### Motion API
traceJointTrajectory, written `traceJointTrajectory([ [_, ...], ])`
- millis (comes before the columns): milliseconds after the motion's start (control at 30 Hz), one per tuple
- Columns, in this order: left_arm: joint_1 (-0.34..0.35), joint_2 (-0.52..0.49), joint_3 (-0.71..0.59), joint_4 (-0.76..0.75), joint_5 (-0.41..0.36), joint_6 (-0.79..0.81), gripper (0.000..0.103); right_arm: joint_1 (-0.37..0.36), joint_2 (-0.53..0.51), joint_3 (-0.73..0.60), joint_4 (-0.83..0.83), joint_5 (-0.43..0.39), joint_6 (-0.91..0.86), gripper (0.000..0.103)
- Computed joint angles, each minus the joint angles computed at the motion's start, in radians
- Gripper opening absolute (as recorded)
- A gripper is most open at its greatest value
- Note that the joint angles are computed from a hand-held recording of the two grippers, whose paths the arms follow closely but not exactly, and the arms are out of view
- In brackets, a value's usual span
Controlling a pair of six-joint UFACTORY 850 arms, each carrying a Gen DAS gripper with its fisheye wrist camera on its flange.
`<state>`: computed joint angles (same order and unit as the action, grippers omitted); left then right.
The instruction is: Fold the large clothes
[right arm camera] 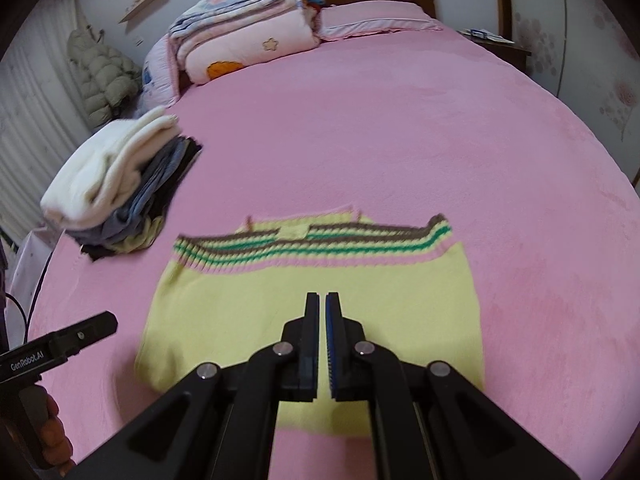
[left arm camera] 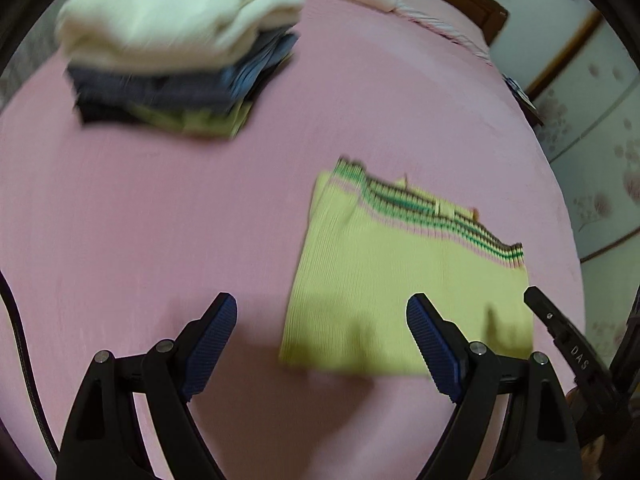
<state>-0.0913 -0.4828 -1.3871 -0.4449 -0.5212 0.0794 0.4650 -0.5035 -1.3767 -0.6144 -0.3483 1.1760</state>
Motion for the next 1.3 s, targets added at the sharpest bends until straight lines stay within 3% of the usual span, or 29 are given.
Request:
traceJointTrajectory([
  [433, -0.004, 0.026, 0.134, -0.216, -0.015, 0.083, 0.086, 0.052, 0.068, 0.077, 0.089, 0.013, -0.055, 0.003],
  [667, 0.007, -0.019, 0.167, -0.461, -0.014, 0.22, 0.086, 0.059, 0.061, 0.085, 0.099, 0.012, -0.074, 0.003],
  [833, 0.022, -0.03, 0.211, -0.794, 0.029, 0.5, 0.093, 0.059, 0.039, 0.079, 0.084, 0.021, -0.069, 0.003],
  [1033, 0.012, -0.059, 0.212, -1.117, 0.072, 0.858, 0.094, 0.058, 0.003, 0.058, 0.038, 0.038, -0.04, 0.003],
  [1267, 0.013, -0.131, 0.126, -1.275, 0.034, 1.006, 0.093, 0.057, -0.034, 0.033, -0.05, 0.051, 0.023, 0.003],
  [1300, 0.015, -0.139, 0.114, -1.284, 0.026, 1.008, 0.087, 0.057, -0.039, 0.028, -0.061, 0.051, 0.032, 0.003],
])
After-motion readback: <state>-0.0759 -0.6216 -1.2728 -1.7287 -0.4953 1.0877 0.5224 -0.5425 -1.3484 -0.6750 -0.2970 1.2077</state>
